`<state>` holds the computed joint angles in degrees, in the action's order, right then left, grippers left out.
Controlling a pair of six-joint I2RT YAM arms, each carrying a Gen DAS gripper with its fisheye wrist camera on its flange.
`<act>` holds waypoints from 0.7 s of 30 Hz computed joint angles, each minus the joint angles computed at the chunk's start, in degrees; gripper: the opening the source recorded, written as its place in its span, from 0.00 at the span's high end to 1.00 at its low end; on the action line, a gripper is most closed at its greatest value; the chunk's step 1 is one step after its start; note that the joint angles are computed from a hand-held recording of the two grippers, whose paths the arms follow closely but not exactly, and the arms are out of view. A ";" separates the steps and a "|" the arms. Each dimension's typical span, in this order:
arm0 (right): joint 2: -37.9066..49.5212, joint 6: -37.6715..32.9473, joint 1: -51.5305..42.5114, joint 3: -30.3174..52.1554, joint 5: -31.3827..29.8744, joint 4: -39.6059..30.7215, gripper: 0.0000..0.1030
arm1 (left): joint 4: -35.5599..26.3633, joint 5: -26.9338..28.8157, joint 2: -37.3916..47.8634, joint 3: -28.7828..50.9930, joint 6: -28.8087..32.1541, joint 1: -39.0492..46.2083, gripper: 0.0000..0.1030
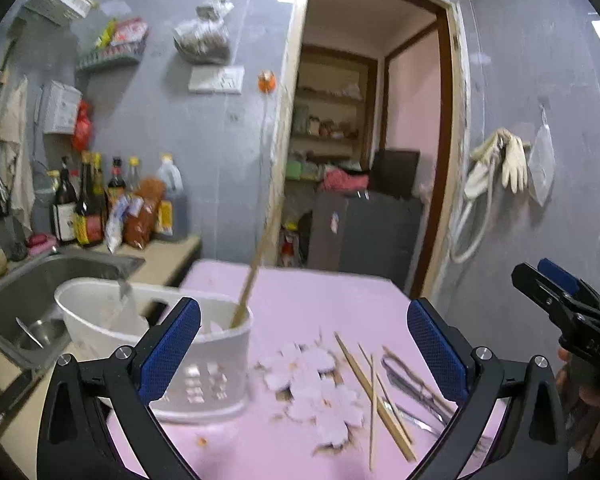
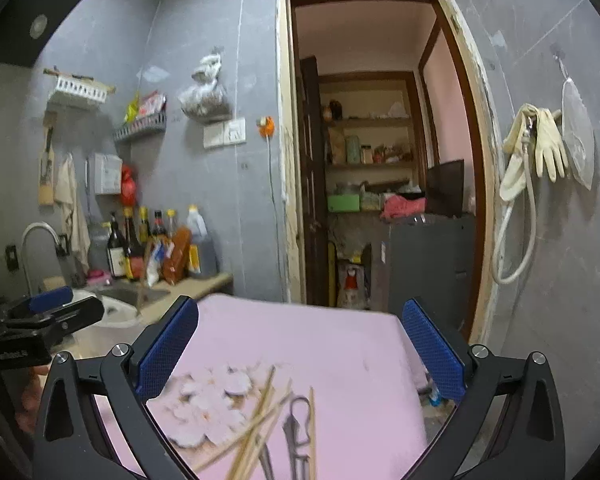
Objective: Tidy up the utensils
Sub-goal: 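Return to the table and grasp a wooden chopstick with each tool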
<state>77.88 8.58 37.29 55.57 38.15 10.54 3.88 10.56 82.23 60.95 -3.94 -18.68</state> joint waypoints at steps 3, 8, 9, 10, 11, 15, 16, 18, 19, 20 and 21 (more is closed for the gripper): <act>-0.05 1.65 -1.07 -0.42 -0.64 -3.67 0.00 | -2.54 0.26 1.02 0.43 1.05 -0.94 0.02; 0.64 5.39 -3.47 -0.51 -2.95 -10.27 0.00 | -6.82 0.63 5.11 2.87 2.56 -2.78 0.02; 0.84 6.24 -4.28 -0.42 -4.27 -11.64 0.02 | -7.81 0.65 5.73 3.42 2.82 -3.11 0.02; 1.17 7.13 -5.16 -0.07 -5.67 -13.28 0.04 | -10.07 0.70 7.44 5.17 3.46 -3.57 0.02; 1.47 7.82 -5.90 0.17 -6.78 -14.89 0.10 | -11.90 1.00 8.68 6.52 4.00 -3.84 0.02; 4.34 9.99 -9.48 3.53 -12.72 -22.44 0.32 | -18.74 2.56 13.97 12.58 5.77 -4.74 0.02; 4.90 10.35 -10.31 4.07 -14.20 -23.60 0.36 | -20.26 3.11 15.29 14.13 6.26 -4.93 0.02; 6.64 11.09 -12.15 5.68 -17.63 -26.63 0.48 | -22.26 3.49 17.44 16.32 6.93 -5.30 0.02; 7.24 11.37 -12.76 6.15 -18.81 -27.68 0.50 | -23.00 3.68 18.31 17.20 7.27 -5.42 0.02; 7.95 11.59 -13.47 6.71 -20.34 -28.63 0.53 | -23.86 3.81 19.33 18.22 7.86 -5.67 0.03; 8.62 11.69 -14.00 7.26 -21.67 -29.41 0.55 | -24.54 3.73 20.08 19.12 8.34 -5.88 0.05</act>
<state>86.51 20.27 23.29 62.83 16.48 -18.87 -20.66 14.28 102.32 80.08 4.40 -24.56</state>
